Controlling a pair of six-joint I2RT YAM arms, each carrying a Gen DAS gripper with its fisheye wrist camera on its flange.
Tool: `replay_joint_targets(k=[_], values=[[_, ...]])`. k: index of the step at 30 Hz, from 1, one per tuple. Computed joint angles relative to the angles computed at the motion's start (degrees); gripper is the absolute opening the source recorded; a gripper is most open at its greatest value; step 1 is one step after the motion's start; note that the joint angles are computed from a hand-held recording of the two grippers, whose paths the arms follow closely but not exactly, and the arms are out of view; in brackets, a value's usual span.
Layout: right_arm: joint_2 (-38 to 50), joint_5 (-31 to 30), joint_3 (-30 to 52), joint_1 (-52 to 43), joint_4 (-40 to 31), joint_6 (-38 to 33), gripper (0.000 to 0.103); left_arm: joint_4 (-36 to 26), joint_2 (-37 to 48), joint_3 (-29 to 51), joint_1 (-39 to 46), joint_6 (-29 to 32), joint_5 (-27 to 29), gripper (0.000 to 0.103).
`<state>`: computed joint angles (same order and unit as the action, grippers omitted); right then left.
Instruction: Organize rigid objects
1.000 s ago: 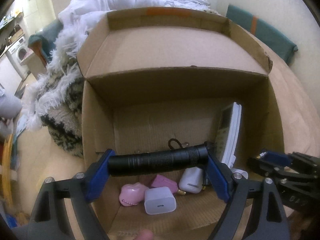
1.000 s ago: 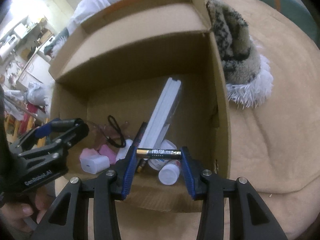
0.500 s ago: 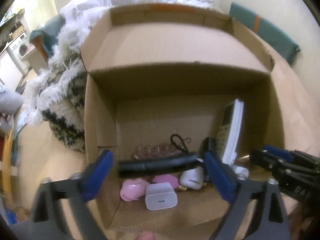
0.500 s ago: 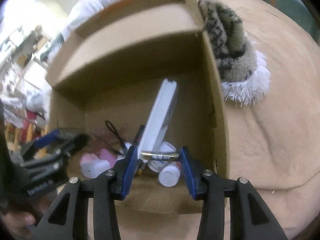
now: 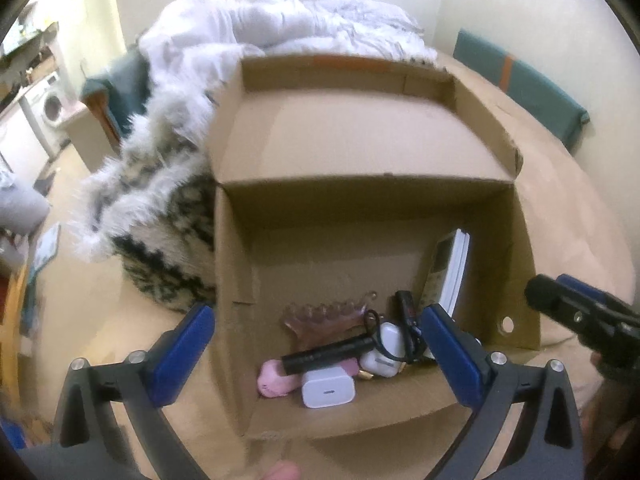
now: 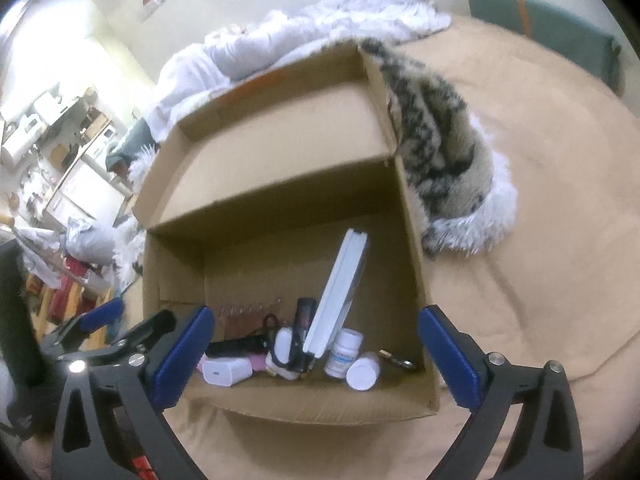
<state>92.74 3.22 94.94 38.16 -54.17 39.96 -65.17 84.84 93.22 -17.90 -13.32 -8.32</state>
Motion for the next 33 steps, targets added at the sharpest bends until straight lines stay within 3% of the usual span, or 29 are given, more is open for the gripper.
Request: replay_joint_targets(k=[6, 13, 18, 26, 28, 33], values=[[-5.51, 3.49, -4.62, 3.61, 0.81, 3.65, 0.103, -0.39, -7.37, -4.12, 0.61, -0.58, -3.28, 0.103], [-9.69, 10.44, -7.39, 11.08, -1.35, 6.91, 0.103, -4.12, -14.81, -7.2, 4.25, 0.43, 2.05, 0.103], [-10.6, 16.97, -6.64, 16.07, -2.94, 7.84, 0.103, -5.9, -20.38, -11.29, 2.03, 0.92, -2.52, 0.103], [-11.59, 22.63, -7.44, 21.22, -1.72, 9.56, 0.103, -5.7, -26.78, -13.99, 2.6, 0.27, -3.19, 0.103], [-10.17, 23.47, -6.33, 21.7, -2.47, 8.86, 0.103, -5.18, -26.62, -13.94, 3.55, 0.2, -1.65, 0.103], [-9.23, 21.31, -7.04, 20.5, -1.7, 8.99, 0.103, -4.07, -26.06, -14.56, 2.05, -0.55, -3.9, 0.103]])
